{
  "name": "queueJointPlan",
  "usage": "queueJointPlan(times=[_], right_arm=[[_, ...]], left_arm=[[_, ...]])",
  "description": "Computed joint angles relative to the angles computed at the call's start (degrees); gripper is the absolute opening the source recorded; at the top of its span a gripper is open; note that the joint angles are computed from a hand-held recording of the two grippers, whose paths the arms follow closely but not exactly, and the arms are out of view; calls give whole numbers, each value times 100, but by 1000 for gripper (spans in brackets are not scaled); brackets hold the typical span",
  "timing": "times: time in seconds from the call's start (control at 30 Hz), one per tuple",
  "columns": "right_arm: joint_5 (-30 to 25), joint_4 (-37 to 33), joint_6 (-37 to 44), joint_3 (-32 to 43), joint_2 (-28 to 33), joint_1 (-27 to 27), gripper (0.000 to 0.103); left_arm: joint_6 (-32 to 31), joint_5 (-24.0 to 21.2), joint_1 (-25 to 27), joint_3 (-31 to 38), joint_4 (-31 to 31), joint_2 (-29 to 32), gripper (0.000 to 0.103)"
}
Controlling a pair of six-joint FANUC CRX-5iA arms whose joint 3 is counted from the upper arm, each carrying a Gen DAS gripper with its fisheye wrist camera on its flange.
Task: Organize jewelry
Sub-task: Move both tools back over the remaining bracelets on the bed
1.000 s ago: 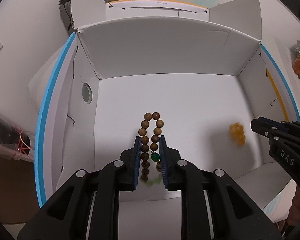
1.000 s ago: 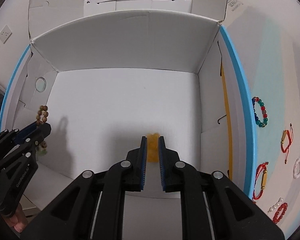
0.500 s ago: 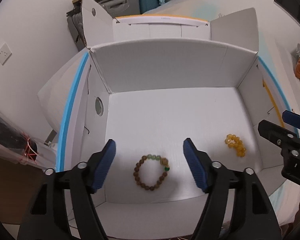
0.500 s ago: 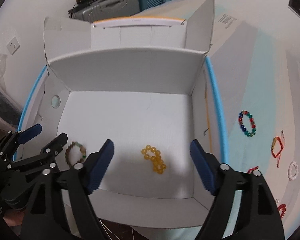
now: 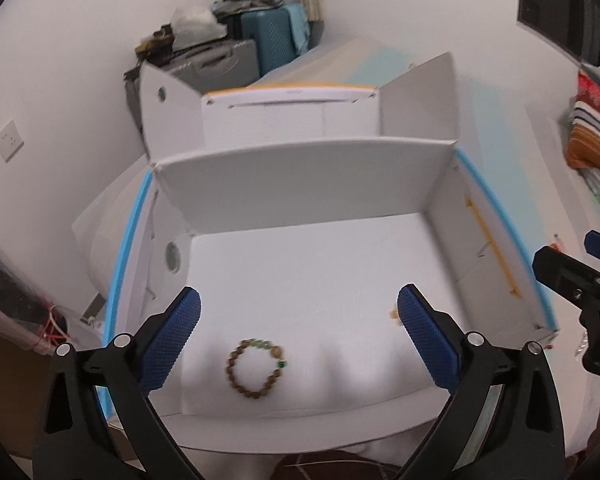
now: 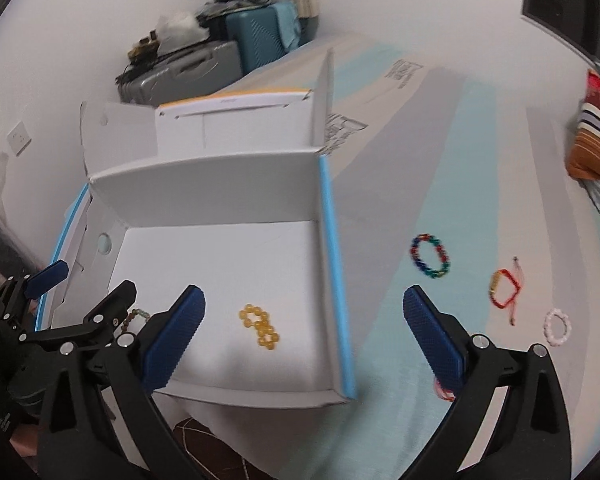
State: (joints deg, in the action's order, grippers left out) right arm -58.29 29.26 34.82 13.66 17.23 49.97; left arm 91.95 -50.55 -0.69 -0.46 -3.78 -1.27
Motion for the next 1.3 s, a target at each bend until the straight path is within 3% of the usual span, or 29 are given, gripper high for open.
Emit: queueJointPlan(times=[0.37, 0.77, 0.97, 1.3], right_arm=[[159, 767, -980, -1363, -1053, -210, 95], [96, 1443, -1688, -2665, -2088, -403, 95], [-22, 1475, -1897, -3203, -2574, -580, 95], [-85, 1272, -2136, -4052, -3212, -1001, 95]], left_arm=[[-207, 313, -575, -27, 368, 20, 97], [-160, 469, -1372, 240, 374, 279, 97], [-387, 651, -1714, 292, 648, 500, 97], [-327, 718, -2300, 620, 524, 1057, 97]])
